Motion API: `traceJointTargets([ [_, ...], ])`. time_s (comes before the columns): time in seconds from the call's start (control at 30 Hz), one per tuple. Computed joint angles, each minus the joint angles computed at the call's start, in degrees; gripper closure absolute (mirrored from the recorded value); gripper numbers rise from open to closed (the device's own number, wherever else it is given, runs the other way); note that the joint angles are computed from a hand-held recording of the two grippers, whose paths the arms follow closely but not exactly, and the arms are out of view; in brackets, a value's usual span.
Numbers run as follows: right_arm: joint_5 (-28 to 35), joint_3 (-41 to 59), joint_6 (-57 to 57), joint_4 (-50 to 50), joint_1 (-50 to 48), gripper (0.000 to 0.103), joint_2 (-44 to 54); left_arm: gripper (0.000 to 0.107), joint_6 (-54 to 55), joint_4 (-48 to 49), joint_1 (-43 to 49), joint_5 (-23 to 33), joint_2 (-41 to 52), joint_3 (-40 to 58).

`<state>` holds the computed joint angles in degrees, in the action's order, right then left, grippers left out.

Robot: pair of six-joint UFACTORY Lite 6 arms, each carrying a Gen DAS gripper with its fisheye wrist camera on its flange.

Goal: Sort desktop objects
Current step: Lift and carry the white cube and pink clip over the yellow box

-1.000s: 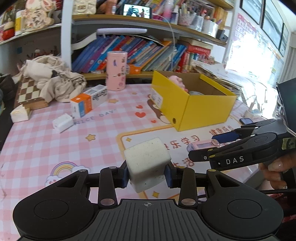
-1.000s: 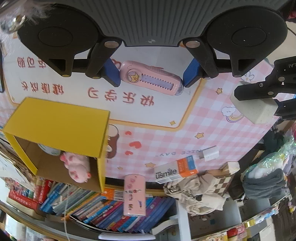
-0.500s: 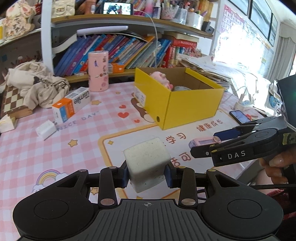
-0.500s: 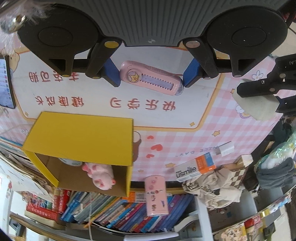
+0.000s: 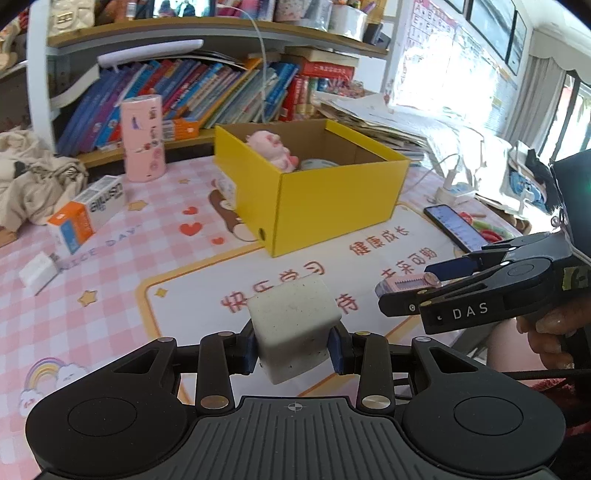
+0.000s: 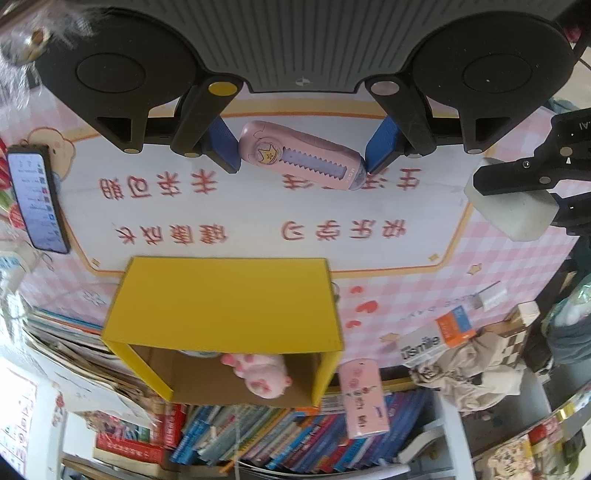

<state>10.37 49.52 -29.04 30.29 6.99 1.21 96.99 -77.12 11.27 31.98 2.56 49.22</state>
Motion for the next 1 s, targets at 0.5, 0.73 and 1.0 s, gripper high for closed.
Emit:
traceJointTargets([
  [0.5, 2.13, 0.23, -12.0, 8.74, -11.23, 0.031, 0.21, 0.072, -3.53, -0.02, -11.06, -3.1, 8.5, 8.97],
  [0.73, 4.58, 5.13, -21.73, 14.62, -16.21, 0.031, 4.05, 0.072, -7.08, 0.15, -15.85, -5.22, 13.46, 15.93],
  [1.0, 9.95, 16.4, -32.42, 21.24, -21.34, 0.031, 11.43, 0.072, -13.06, 1.79, -20.66, -8.42, 18.92, 26.09],
])
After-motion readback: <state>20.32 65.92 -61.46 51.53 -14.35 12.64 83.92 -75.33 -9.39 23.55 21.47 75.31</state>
